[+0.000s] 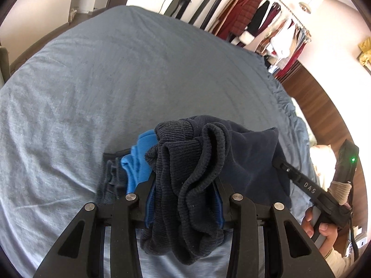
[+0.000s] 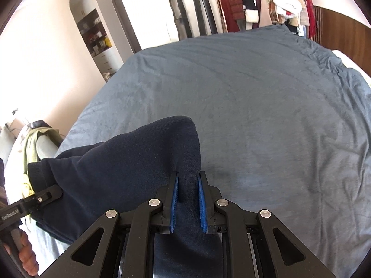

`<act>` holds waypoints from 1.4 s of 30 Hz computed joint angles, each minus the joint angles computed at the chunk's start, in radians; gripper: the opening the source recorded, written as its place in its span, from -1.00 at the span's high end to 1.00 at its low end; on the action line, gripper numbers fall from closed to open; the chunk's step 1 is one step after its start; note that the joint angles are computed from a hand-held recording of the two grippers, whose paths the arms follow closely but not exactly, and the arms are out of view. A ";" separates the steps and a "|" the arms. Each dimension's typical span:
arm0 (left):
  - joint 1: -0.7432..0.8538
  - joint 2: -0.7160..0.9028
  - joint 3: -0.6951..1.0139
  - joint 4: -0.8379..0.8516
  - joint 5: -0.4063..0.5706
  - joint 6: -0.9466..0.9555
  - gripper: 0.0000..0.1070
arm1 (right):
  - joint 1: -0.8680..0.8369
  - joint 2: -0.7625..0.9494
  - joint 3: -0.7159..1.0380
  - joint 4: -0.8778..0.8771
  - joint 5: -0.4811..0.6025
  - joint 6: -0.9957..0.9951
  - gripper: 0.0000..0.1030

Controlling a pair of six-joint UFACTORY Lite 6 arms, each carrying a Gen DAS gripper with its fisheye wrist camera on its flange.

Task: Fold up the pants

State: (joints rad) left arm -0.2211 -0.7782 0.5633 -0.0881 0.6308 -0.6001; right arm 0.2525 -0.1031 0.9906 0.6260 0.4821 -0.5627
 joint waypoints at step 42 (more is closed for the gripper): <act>-0.295 0.013 -0.063 0.523 0.061 -0.526 -0.08 | 0.075 0.425 0.419 -0.086 0.063 0.036 0.43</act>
